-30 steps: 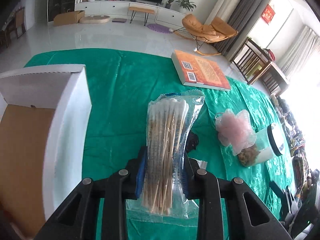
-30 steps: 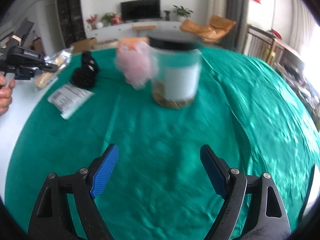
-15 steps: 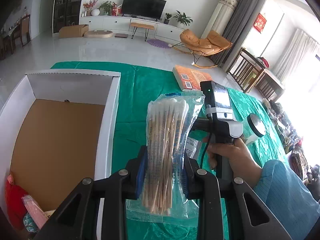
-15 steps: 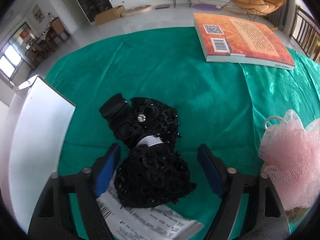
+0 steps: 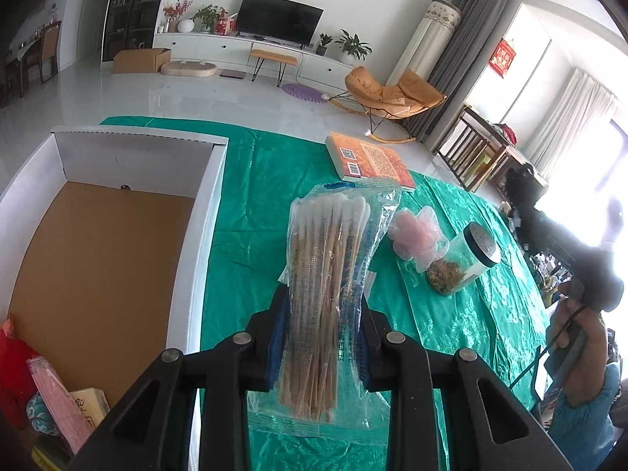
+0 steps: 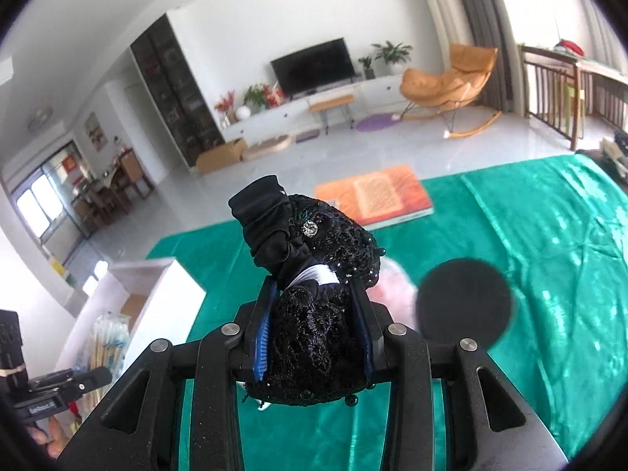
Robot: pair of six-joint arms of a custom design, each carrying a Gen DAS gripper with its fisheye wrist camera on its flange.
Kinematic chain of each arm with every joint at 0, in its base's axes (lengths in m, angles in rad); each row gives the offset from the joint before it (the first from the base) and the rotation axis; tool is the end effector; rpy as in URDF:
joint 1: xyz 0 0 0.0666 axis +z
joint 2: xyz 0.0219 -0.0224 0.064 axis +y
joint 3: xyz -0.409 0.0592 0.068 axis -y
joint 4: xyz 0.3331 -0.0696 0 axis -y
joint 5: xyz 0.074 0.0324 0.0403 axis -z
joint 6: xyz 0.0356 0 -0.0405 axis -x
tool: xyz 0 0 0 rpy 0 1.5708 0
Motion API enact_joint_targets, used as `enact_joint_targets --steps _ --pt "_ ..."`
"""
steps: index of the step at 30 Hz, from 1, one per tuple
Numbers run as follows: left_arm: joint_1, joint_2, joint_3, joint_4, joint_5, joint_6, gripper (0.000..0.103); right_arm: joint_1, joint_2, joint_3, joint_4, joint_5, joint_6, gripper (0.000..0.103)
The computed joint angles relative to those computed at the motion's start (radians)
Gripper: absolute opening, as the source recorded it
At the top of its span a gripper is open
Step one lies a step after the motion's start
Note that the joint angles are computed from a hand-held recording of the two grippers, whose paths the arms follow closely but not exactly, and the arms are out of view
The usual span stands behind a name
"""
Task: Organize soft objects
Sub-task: 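Carry both items over the white box and release them inside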
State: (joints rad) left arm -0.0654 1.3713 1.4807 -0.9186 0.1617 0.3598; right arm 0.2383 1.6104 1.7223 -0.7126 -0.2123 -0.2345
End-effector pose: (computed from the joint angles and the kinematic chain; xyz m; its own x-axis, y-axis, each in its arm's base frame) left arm 0.4125 -0.0332 0.5022 -0.7377 -0.2999 -0.6049 -0.0901 0.9316 -0.3520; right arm 0.5101 0.1312 0.5121 -0.6271 0.0814 -0.7747 -0.2611 0.9150 0.3075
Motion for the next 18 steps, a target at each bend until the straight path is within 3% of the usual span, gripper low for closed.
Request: enact_joint_targets --steps 6,10,14,18 --pt "0.004 -0.048 -0.014 -0.019 -0.02 -0.007 0.029 -0.148 0.023 -0.011 -0.066 0.122 0.005 0.037" --pt "0.013 -0.083 -0.023 -0.03 -0.038 -0.003 0.029 -0.219 0.032 -0.072 -0.088 0.117 -0.007 0.037" --pt "0.052 -0.126 -0.034 -0.049 -0.047 -0.002 0.029 -0.234 -0.023 -0.113 -0.083 0.108 0.012 0.037" --pt "0.122 -0.186 -0.057 -0.078 -0.067 -0.031 0.029 -0.155 -0.072 -0.074 -0.118 0.102 0.063 0.037"
